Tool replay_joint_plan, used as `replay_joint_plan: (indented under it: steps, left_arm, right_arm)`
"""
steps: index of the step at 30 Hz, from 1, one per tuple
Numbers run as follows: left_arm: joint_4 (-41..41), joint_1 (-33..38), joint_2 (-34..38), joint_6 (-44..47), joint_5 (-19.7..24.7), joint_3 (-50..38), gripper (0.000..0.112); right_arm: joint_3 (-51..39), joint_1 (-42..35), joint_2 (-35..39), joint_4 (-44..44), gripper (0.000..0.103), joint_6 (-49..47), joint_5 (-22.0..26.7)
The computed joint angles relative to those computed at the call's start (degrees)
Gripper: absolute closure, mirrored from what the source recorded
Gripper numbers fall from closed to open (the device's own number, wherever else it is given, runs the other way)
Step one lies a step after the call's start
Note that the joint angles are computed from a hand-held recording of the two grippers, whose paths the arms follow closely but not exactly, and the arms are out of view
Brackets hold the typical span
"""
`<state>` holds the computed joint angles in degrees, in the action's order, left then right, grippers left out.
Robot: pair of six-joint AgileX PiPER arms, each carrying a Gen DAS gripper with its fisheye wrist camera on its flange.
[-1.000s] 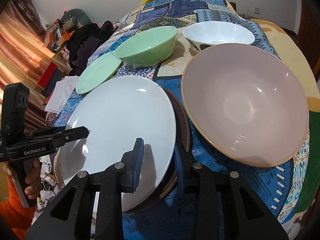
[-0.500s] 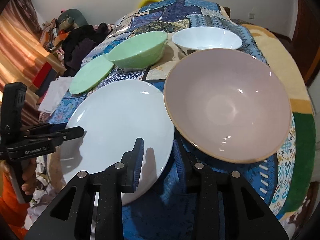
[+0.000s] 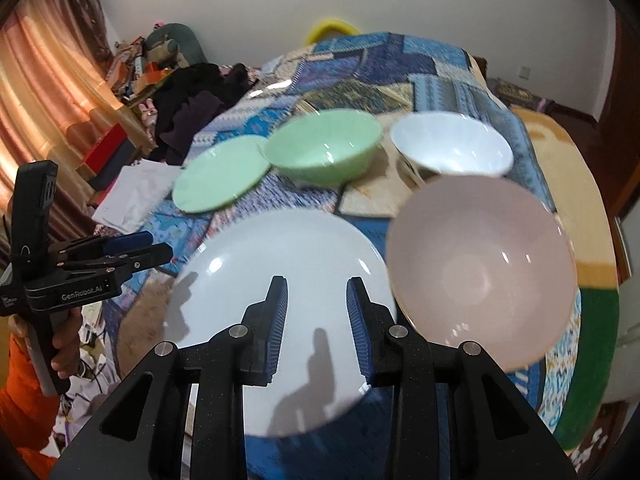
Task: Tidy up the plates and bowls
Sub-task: 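Move the left gripper toward the pale green plate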
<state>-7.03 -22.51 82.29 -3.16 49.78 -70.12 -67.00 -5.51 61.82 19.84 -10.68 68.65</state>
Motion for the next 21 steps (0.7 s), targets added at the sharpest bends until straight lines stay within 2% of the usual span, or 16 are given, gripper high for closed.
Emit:
replay_joint_plan:
  steps: [9,16,21]
  left_arm:
    - [0.53,9.29,0.66,2.91,-1.56,-4.72,0.038]
    - [-0.77,16.8,8.35,7.4,-1.16,-11.74,0.034]
    - [-2.84,20.07,16.92,11.15,0.03,-17.83,0.034]
  right_arm:
    - [-6.35,8.84,8.35,-1.26,0.073,5.44,-5.41]
    - [-10.85,13.84,16.06,-3.25,0.072,8.66,-6.91]
    - [-13.84,16.73,21.7,-4.18,0.072,11.03,-7.34]
